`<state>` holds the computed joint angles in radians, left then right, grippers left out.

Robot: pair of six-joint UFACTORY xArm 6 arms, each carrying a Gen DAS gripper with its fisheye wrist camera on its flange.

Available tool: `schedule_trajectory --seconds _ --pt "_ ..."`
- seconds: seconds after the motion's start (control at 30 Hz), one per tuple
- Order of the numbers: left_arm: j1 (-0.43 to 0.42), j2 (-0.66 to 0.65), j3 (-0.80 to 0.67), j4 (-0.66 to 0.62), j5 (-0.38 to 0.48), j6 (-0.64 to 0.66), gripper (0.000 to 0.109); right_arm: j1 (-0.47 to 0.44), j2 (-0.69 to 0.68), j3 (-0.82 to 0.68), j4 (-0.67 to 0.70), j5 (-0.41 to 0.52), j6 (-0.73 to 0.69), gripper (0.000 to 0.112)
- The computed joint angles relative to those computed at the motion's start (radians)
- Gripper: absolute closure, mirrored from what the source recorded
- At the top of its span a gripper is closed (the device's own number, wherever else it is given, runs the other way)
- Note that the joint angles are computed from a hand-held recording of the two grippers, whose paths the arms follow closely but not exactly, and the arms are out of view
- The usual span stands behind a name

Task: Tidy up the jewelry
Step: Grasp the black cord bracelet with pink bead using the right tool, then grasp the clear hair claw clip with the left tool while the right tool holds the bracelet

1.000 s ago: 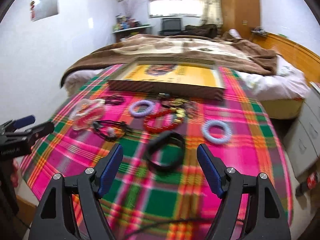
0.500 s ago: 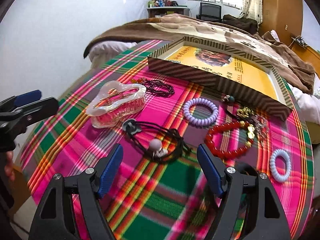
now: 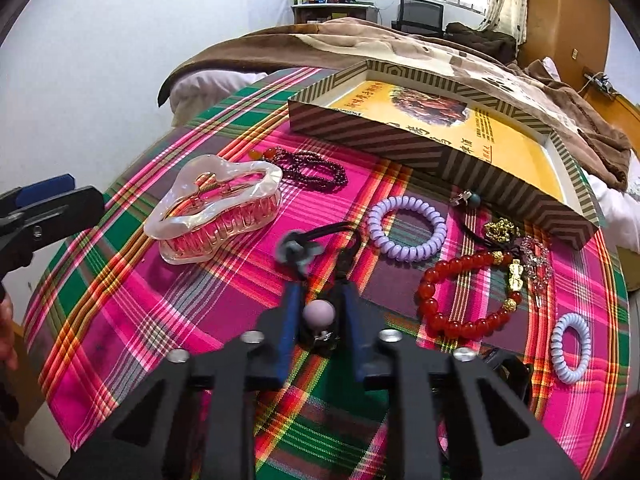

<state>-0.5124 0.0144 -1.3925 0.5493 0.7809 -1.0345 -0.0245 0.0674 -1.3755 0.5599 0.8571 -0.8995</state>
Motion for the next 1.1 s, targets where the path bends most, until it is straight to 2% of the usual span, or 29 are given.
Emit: schedule_trajectory --seconds 0.17,0.47,0.63,0.67,0.7,0.8,0.87,0.9,0.93,1.1 --pt "0.002 0.05 -0.045 -0.048 -0.019 0.074 0.006 -0.017 -0.022 0.008 0.051 0.033 -0.027 0.095" --pt "0.003 0.17 -0.164 -0.144 -0.024 0.224 0.006 -0.077 -0.069 -0.007 0.151 0.033 -0.034 0.095" --pt "0.006 0.249 -0.252 -0.183 0.0 0.266 0.011 -0.093 -0.077 -0.023 0.17 0.029 -0.029 0.095" --pt "0.007 0.264 -0.271 -0.191 0.01 0.276 0.014 -0.095 -0.077 -0.025 0.171 0.03 -0.03 0.095" --pt "0.008 0.278 -0.289 -0.2 0.022 0.282 0.021 -0.096 -0.074 -0.028 0.168 0.029 -0.027 0.095" --pt "0.006 0.301 -0.319 -0.194 0.038 0.279 0.024 -0.103 -0.063 -0.041 0.163 0.038 -0.021 0.095" --pt "0.006 0.322 -0.346 -0.203 0.059 0.292 0.036 -0.106 -0.057 -0.045 0.162 0.04 -0.019 0.095" --pt "0.007 0.333 -0.363 -0.211 0.071 0.301 0.048 -0.107 -0.052 -0.051 0.161 0.041 -0.016 0.095" --pt "0.007 0.343 -0.378 -0.218 0.081 0.31 0.055 -0.108 -0.048 -0.055 0.163 0.043 -0.016 0.095" --pt "-0.002 0.348 -0.392 -0.169 0.09 0.3 0.063 -0.116 -0.03 -0.084 0.172 0.056 -0.018 0.095"
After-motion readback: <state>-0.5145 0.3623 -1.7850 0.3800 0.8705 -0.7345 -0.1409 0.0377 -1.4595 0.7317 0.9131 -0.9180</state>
